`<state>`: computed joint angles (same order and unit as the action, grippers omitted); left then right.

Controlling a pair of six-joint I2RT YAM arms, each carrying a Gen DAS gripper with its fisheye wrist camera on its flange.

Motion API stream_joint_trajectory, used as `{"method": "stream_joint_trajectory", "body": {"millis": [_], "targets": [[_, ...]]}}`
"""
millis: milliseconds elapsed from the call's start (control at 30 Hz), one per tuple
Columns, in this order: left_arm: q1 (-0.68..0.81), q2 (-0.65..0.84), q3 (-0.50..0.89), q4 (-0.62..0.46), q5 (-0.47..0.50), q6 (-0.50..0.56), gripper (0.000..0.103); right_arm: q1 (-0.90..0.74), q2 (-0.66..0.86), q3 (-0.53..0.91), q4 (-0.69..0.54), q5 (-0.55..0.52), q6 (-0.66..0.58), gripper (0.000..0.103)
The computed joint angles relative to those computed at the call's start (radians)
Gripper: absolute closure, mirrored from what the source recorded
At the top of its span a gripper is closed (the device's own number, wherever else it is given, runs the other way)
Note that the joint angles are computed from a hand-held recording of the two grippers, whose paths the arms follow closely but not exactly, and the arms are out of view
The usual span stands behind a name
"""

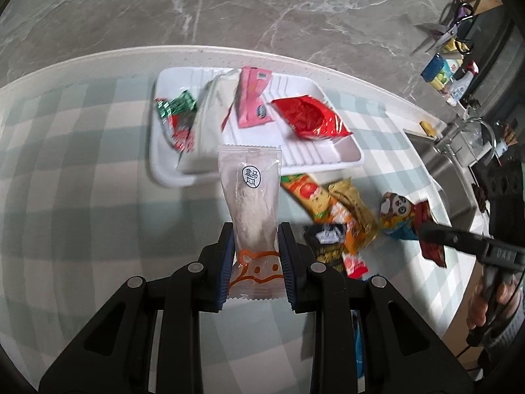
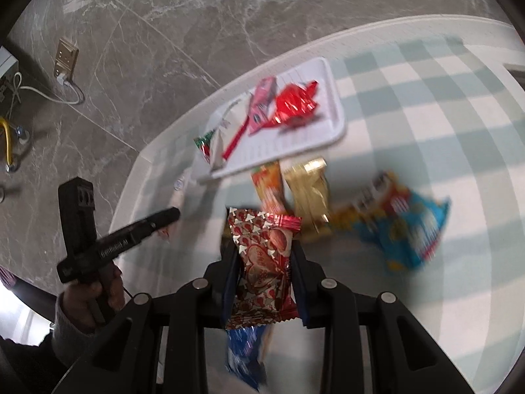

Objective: Organize snacks
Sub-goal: 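Carry the clear packet and candy packet into the white tray and release both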

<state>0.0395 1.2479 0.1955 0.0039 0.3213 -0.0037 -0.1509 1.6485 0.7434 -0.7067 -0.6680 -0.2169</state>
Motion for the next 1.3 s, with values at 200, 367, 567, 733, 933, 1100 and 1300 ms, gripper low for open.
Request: {"method": "stream_joint_trajectory", "body": {"millis": [200, 367, 567, 733, 933, 1100, 1300], "targets": [[-0.053, 0.154, 0.109, 0.063, -0.010, -0.017, 0.079, 0.101, 0.134, 0.111, 0.118, -0.016, 0.118, 0.071], [-0.088, 0.279, 0.220, 0.085, -0.012, -0.019, 0.078, 0.169, 0.264, 0.228, 0.193, -0.014, 0.193, 0.071], [-0.111, 0.439, 0.349, 0.110, -0.012, -0.021, 0.078, 0.229, 0.393, 0.352, 0.248, 0.010, 0.255, 0.071], [-0.117, 0.536, 0.416, 0.129, -0.013, -0.026, 0.078, 0.264, 0.488, 0.436, 0.271, 0.043, 0.271, 0.071], [-0.132, 0.637, 0.480, 0.143, -0.043, -0.043, 0.077, 0.289, 0.570, 0.493, 0.283, 0.107, 0.241, 0.067], [-0.142, 0.681, 0.491, 0.172, -0.061, -0.052, 0.074, 0.292, 0.579, 0.483, 0.309, 0.135, 0.215, 0.061], [-0.136, 0.640, 0.451, 0.199, -0.048, -0.082, 0.057, 0.268, 0.508, 0.416, 0.346, 0.126, 0.203, 0.058]]}}
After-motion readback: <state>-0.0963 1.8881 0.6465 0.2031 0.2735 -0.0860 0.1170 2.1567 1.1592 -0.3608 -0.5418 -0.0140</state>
